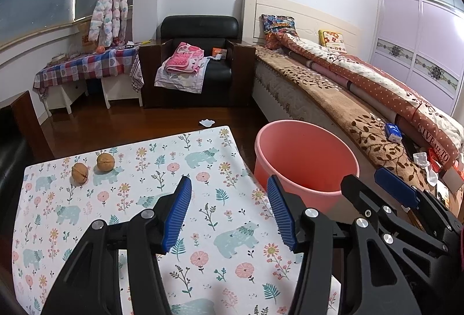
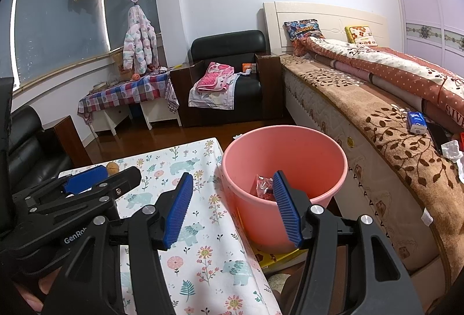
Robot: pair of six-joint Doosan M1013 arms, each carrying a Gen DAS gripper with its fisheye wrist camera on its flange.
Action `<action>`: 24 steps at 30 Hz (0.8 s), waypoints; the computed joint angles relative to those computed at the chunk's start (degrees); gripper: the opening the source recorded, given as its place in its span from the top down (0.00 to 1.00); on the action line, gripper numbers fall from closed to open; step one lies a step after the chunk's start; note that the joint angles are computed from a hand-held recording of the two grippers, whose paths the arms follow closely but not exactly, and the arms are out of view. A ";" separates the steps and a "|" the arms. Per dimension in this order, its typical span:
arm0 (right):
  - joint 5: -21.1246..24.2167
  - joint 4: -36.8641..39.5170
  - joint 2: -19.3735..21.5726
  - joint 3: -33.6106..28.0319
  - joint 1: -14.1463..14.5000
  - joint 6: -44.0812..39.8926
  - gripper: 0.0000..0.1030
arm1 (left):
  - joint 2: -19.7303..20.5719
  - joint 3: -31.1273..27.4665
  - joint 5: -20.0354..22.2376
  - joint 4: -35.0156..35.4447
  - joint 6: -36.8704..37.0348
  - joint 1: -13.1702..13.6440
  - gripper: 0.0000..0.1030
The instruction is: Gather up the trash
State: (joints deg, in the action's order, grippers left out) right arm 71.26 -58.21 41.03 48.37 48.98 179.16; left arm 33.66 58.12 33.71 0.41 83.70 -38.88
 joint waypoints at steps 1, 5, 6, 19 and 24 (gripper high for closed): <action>-0.10 0.00 0.04 0.18 -0.01 0.19 0.44 | 0.00 0.01 -0.01 0.03 -0.03 -0.01 0.47; -0.08 -0.01 0.05 0.06 -0.06 0.11 0.44 | 0.01 -0.02 0.04 0.01 0.00 -0.01 0.47; -0.06 -0.02 0.04 0.09 -0.04 0.16 0.44 | 0.02 -0.02 0.06 -0.01 0.02 -0.03 0.47; -0.20 0.00 -0.11 0.73 -0.08 0.66 0.44 | -0.02 0.04 -0.06 -0.01 -0.01 -0.02 0.47; -0.22 0.12 -0.10 0.63 -0.15 0.51 0.44 | -0.03 0.06 -0.06 0.08 -0.09 -0.03 0.47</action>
State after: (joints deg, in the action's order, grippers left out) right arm 71.04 -58.09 40.92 49.01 48.83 179.66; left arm 33.64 58.18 33.66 0.49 83.61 -38.91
